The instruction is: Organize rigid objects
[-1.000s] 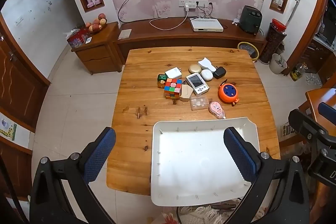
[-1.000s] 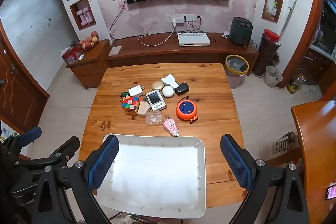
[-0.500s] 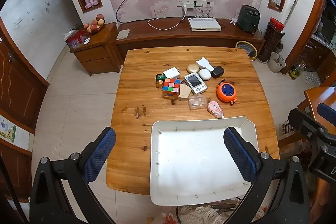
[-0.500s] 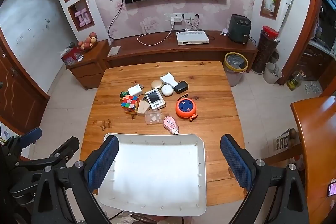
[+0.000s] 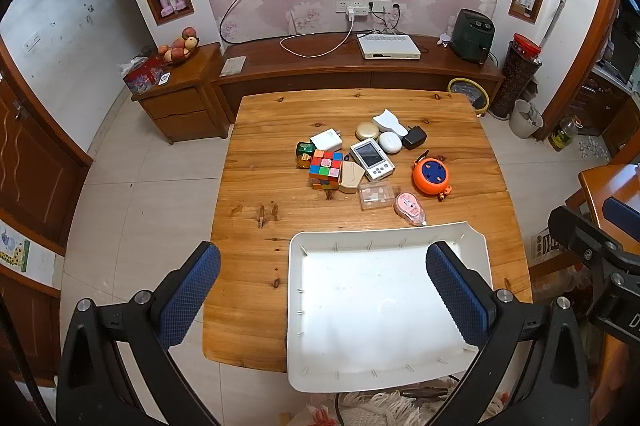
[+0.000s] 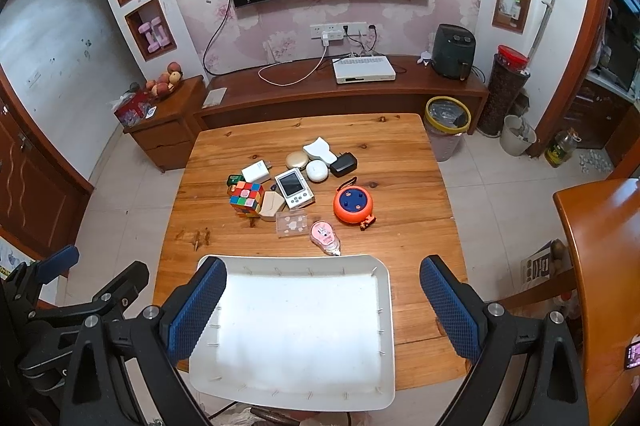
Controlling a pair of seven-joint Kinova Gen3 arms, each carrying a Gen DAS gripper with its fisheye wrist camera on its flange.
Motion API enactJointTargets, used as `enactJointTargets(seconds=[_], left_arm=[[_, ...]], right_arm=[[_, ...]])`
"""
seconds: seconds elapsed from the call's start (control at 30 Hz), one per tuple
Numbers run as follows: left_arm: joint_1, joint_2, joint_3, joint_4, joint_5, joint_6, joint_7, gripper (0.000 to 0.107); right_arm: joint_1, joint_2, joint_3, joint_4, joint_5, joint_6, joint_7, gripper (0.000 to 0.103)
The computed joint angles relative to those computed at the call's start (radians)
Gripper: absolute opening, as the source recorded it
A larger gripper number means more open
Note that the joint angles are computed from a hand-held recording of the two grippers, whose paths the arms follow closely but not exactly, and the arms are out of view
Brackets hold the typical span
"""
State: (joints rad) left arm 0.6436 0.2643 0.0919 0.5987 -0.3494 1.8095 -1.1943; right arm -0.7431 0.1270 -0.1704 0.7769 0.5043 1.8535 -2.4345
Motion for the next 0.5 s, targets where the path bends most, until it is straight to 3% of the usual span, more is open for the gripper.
enactJointTargets(seconds=[0.5], left_arm=[[-0.001,0.001,0.0,-0.003,0.004,0.003,0.0,0.102]], right_arm=[[0.016,-0.011,0.003,0.025,-0.036,-0.029,-0.009,0.098]])
